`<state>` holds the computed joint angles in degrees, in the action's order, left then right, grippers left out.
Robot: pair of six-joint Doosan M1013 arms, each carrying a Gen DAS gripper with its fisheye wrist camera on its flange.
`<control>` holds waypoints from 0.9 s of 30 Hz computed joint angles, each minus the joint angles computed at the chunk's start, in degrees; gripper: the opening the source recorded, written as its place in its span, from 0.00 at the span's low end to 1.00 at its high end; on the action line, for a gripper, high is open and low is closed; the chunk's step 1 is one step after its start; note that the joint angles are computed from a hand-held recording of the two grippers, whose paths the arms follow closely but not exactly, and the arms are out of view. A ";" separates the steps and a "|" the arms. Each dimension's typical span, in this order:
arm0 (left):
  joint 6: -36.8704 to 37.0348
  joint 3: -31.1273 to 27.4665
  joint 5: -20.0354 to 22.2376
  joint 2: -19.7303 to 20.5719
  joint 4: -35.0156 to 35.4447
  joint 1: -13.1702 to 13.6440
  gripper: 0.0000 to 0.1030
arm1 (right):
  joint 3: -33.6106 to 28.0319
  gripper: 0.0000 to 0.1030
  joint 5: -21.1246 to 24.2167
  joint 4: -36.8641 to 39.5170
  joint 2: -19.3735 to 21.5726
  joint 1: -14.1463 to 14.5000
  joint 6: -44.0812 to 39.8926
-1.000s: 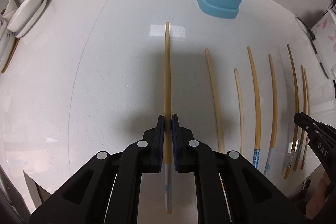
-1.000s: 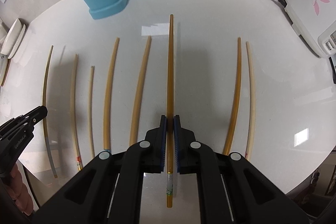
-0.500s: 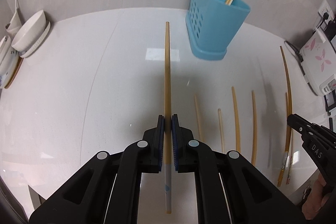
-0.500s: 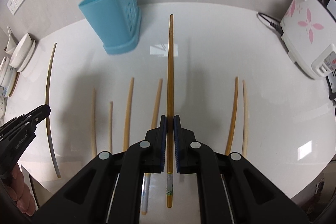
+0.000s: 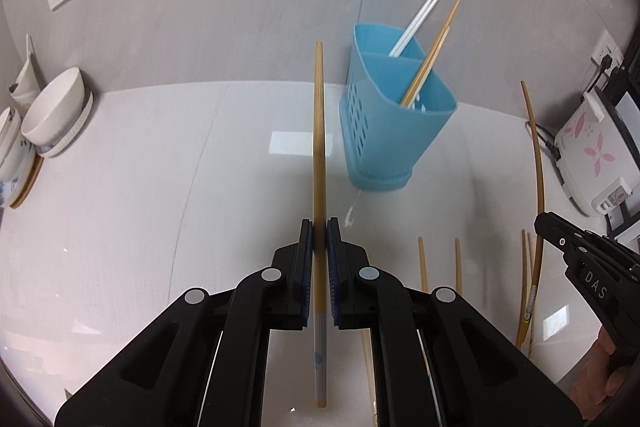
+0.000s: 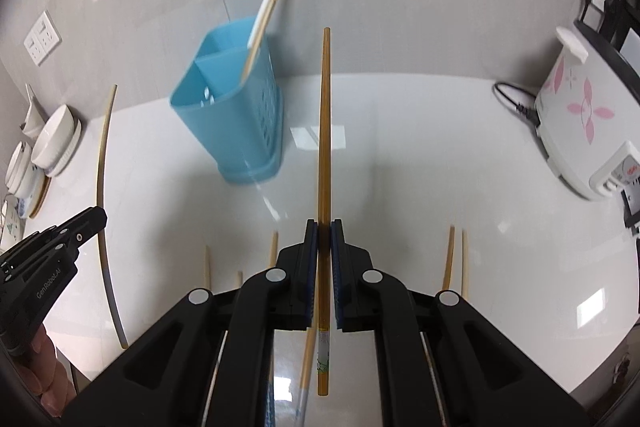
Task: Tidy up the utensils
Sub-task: 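Lift both held chopsticks and carry them over the utensil holder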
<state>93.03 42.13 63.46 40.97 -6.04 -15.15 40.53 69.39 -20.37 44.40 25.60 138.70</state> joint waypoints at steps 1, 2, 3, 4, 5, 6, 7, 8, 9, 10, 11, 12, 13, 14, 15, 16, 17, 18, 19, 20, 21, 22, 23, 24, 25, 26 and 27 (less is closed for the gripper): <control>0.13 -0.55 -0.24 0.22 -0.54 0.06 0.06 | -0.17 0.06 -0.51 -0.25 0.00 -0.07 0.04; 0.38 -1.10 -0.68 0.42 -1.63 0.21 0.06 | -0.34 0.06 -1.17 -0.45 0.00 -0.16 0.11; 0.37 -1.70 -0.95 0.64 -2.08 0.28 0.06 | -0.53 0.06 -1.67 -0.59 0.05 -0.25 0.14; 0.40 -2.37 -1.09 0.92 -2.33 0.37 0.06 | -0.70 0.06 -2.19 -0.89 0.07 -0.31 0.27; 0.56 -2.94 -1.59 1.11 -2.86 0.41 0.06 | -0.91 0.06 -2.79 -1.34 0.09 -0.35 0.57; 0.48 -3.65 -1.80 1.36 -2.91 0.36 0.06 | -1.06 0.06 -3.42 -1.66 0.10 -0.39 0.80; 0.38 -4.34 -2.02 1.64 -2.91 0.34 0.06 | -1.09 0.06 -4.08 -1.91 0.06 -0.46 0.95; 0.35 -5.23 -2.17 2.03 -3.21 0.35 0.06 | -1.42 0.06 -4.75 -2.42 0.14 -0.53 1.08; 0.35 -6.10 -2.10 2.43 -3.47 0.37 0.06 | -1.63 0.06 -5.04 -2.71 0.22 -0.61 1.12; 0.29 -7.09 -1.93 2.88 -3.67 0.39 0.06 | -2.28 0.06 -5.20 -3.09 0.50 -0.70 1.08; 0.32 -8.12 -1.87 3.34 -4.14 0.46 0.06 | -2.63 0.06 -5.38 -3.34 0.65 -0.78 1.14; 0.39 -8.97 -2.02 3.70 -4.60 0.52 0.06 | -3.11 0.06 -5.42 -3.50 0.86 -0.80 1.19; 0.39 -9.77 -2.19 4.04 -4.83 0.55 0.06 | -3.62 0.06 -5.48 -3.67 1.08 -0.83 1.18; 0.49 -10.55 -2.54 4.37 -5.09 0.56 0.06 | -4.23 0.06 -5.64 -3.88 1.34 -0.91 1.07; 0.60 -11.47 -2.77 4.77 -5.34 0.57 0.06 | -4.73 0.06 -5.78 -4.11 1.58 -0.99 1.04; 0.60 -12.39 -2.76 5.19 -5.55 0.58 0.06 | -5.31 0.06 -5.87 -4.22 1.86 -1.10 0.96; 0.60 -13.66 -2.58 5.78 -5.95 0.60 0.06 | -5.61 0.06 -6.07 -4.22 1.99 -1.19 0.90; 0.71 -14.72 -2.32 6.30 -6.54 0.69 0.06 | -6.18 0.06 -6.09 -4.24 2.26 -1.25 0.79; 0.73 -15.59 -2.29 6.72 -7.18 0.77 0.06 | -7.04 0.06 -6.04 -4.36 2.69 -1.35 0.57; 0.65 -16.61 -2.35 7.19 -7.28 0.75 0.06 | -7.73 0.06 -5.99 -4.42 3.03 -1.42 0.38; 0.75 -17.56 -2.40 7.63 -7.48 0.73 0.06 | -8.19 0.06 -6.08 -4.49 3.26 -1.46 0.27; 0.92 -18.14 -2.53 7.88 -7.83 0.74 0.06 | -8.69 0.06 -6.23 -4.56 3.51 -1.53 0.15; 0.94 -19.42 -2.59 8.51 -8.49 0.78 0.06 | -8.98 0.06 -6.36 -4.63 3.66 -1.57 0.03; 0.92 -20.59 -2.61 9.08 -9.09 0.81 0.06 | -9.24 0.06 -6.57 -4.69 3.81 -1.63 -0.17; 0.93 -21.68 -2.54 9.60 -9.55 0.83 0.06 | -9.92 0.06 -6.65 -4.83 4.17 -1.69 -0.44; 0.94 -22.91 -2.69 10.22 -10.36 0.86 0.06 | -10.30 0.06 -6.74 -4.96 4.39 -1.75 -0.53; 0.95 -24.05 -3.00 10.80 -11.19 0.89 0.06 | -10.69 0.06 -6.81 -4.96 4.60 -1.82 -0.65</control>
<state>93.98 18.07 60.46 51.77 -17.22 -14.26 29.84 62.57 -25.33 49.00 23.78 138.05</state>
